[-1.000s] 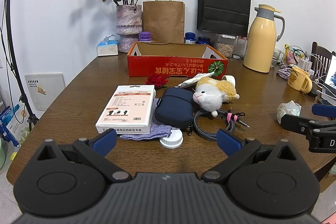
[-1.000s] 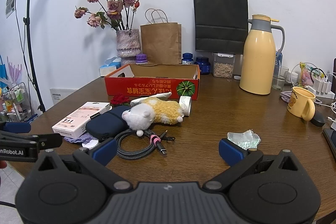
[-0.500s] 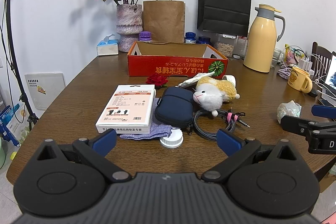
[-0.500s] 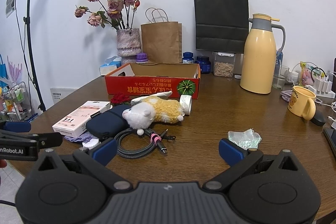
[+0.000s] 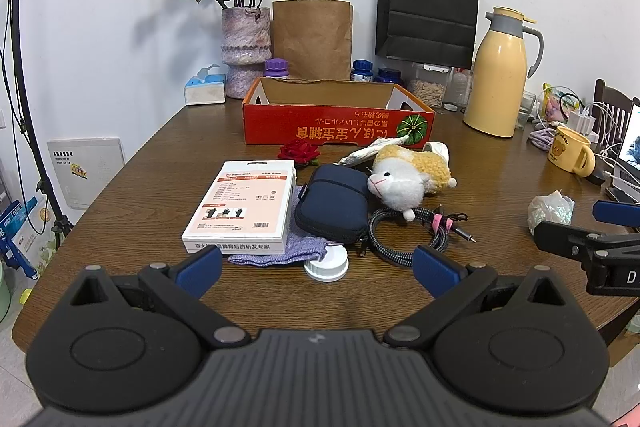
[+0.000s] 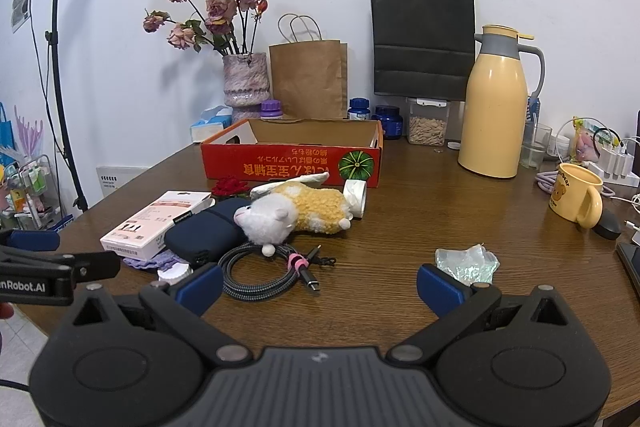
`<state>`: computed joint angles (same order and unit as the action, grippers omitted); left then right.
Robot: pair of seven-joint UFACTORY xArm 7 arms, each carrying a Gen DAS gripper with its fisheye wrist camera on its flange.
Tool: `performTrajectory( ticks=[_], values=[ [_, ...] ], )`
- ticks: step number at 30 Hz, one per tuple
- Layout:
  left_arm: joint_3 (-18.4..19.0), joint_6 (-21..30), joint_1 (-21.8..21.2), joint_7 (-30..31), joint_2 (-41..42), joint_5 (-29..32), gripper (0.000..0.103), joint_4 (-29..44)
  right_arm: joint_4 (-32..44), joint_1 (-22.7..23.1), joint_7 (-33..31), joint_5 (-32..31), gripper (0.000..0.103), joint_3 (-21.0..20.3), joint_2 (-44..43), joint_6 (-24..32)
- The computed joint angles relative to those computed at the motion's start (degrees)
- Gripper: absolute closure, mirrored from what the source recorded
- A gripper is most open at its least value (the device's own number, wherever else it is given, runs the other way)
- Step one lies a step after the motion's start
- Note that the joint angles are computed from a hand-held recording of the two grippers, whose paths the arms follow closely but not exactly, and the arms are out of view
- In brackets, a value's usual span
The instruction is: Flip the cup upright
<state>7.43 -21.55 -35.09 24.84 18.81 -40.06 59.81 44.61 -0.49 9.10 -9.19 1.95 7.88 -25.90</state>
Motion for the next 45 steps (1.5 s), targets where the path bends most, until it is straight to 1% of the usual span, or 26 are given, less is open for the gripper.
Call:
performTrajectory(
  ticks=[12, 13, 16, 18, 20, 21, 23, 26, 27, 28, 29, 33, 34, 38, 40, 41, 43, 45],
  values=[
    [-0.19, 0.24, 0.08, -0.18, 0.14, -0.03, 0.0, 0.13, -0.22, 0.34, -0.95, 1.04, 0.0, -0.23, -0.4, 0.2],
    [-0.19, 0.36, 0.05, -0.32, 0.21, 0.02, 0.0, 0.19, -0.11, 0.92, -1.73, 2.16, 0.0, -0.36, -0.51, 0.49],
    [-0.83, 0.2, 0.66, -1.58, 0.41, 1.22, 0.0, 0.1, -0.18, 0.98, -2.46, 2.84, 0.0, -0.58, -0.07, 0.03],
    [-0.84, 0.16, 0.81, -2.01, 0.41, 1.75, 0.0, 0.02, -0.27, 0.76, -2.7, 2.87, 0.0, -0.63, 0.19, -0.6],
    [-1.48, -0.44, 1.29, -3.01, 0.85, 2.62, 0.0, -0.1, -0.27, -0.38, -0.79, 0.93, 0.0, -0.08, 0.22, -0.25],
    [-0.87, -0.17, 0.63, -2.71, 1.31, 2.05, 0.0, 0.54, -0.28, -1.31, 0.83, -0.82, 0.0, 0.29, 0.42, -0.94],
    [-0.32, 0.22, 0.21, -2.67, 1.82, 1.82, 0.0, 1.48, -0.52, -1.71, 1.48, -1.88, 0.0, 0.17, 0.43, -1.77],
    [0.43, 0.62, -0.33, -3.18, 2.34, 2.11, 0.0, 2.26, -0.22, -3.22, 5.03, -4.76, 0.0, 0.49, 0.89, -2.69],
    [0.97, 0.78, -0.84, -3.13, 2.51, 1.88, 0.0, 2.49, -0.16, -3.33, 5.32, -4.94, 0.0, 0.3, 1.27, -3.66],
    [1.76, 1.22, -1.53, -2.92, 2.7, 1.41, 0.0, 2.91, 0.18, -4.04, 7.17, -6.32, 0.0, 0.55, 1.36, -3.05],
    [2.53, 1.75, -2.16, -2.83, 2.98, 1.04, 0.0, 3.47, 0.35, -4.08, 7.43, -6.51, 0.0, 0.4, 1.35, -2.46],
    [4.23, 2.82, -3.21, -4.11, 3.97, 1.54, 0.0, 4.95, 0.86, -4.1, 6.15, -6.85, 0.0, -0.26, 0.88, 1.23],
    [5.12, 3.11, -3.99, -4.36, 4.31, 1.42, 0.0, 5.34, 1.01, -4.33, 6.11, -6.94, 0.0, -0.2, 1.11, 1.24],
    [7.1, 3.98, -5.03, -6.42, 5.66, 2.84, 0.0, 6.7, 1.78, -5.14, 5.4, -7.06, 0.0, -0.28, 2.53, 0.52],
    [8.54, 4.49, -6.04, -7.48, 6.29, 3.24, 0.0, 7.27, 2.26, -5.45, 4.65, -6.78, 0.0, -0.47, 3.78, -1.39],
    [9.4, 4.8, -6.65, -8.07, 6.69, 3.37, 0.0, 7.66, 2.54, -6.06, 5.11, -7.55, 0.0, -0.19, 3.94, -0.88],
    [9.01, 4.64, -5.87, -9.82, 7.16, 4.97, 0.0, 8.01, 3.21, -6.39, 4.29, -7.39, 0.0, -0.47, 5.28, -2.63],
    [8.88, 4.44, -5.38, -11.22, 7.69, 6.19, 0.0, 8.42, 3.9, -7.73, 5.14, -8.91, 0.0, -0.07, 6.05, -3.02]
  ],
)
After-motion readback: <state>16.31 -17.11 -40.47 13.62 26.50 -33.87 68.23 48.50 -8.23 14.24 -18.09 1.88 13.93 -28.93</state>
